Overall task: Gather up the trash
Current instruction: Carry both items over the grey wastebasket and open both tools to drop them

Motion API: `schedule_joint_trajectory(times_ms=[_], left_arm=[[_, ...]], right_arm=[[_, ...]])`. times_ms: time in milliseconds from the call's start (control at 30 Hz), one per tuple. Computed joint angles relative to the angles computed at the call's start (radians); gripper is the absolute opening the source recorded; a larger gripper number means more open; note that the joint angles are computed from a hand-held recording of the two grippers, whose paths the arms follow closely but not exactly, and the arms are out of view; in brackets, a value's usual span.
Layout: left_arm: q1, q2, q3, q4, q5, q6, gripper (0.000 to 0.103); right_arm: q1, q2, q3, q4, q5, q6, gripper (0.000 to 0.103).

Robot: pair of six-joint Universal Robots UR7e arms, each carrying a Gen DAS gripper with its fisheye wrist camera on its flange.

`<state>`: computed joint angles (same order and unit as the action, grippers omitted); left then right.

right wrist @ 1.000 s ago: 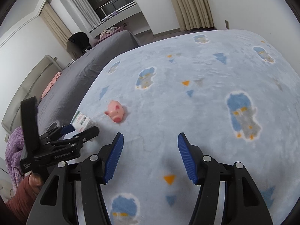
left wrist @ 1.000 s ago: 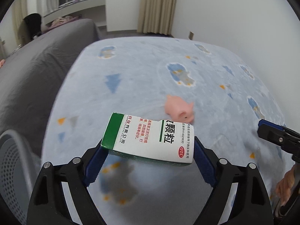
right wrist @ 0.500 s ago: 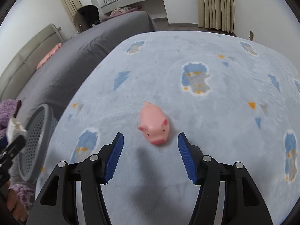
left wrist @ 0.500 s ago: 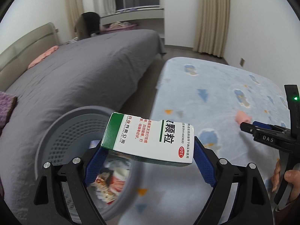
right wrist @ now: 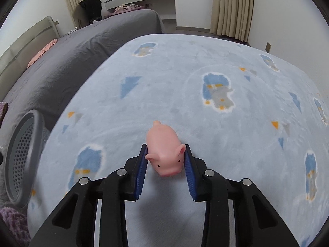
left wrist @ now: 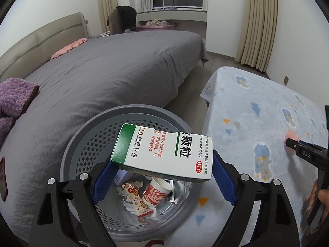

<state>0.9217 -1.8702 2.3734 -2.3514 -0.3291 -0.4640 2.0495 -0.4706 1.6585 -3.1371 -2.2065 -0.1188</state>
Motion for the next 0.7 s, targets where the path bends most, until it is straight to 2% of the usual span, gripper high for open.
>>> schedule_joint_trajectory(times_ms=[200,467,700], left_arm=[[-0.001,-0.056,-0.021,0.117,0.044,-0.052,0.084],[0.045,-0.15,-0.053,0.249,0.087,-0.117,0.084],[0.101,-0.191,-0.052,0.227,0.087,-0.087,0.084]], right_arm=[[0.087,-0.003,-0.002,0.017,0.097,0.014,0.033],[0.194,0.087,-0.134,0.113,0.253,0.003,0.033],[0.236,0.181,-0.249,0.221,0.321,-0.007,0.033]])
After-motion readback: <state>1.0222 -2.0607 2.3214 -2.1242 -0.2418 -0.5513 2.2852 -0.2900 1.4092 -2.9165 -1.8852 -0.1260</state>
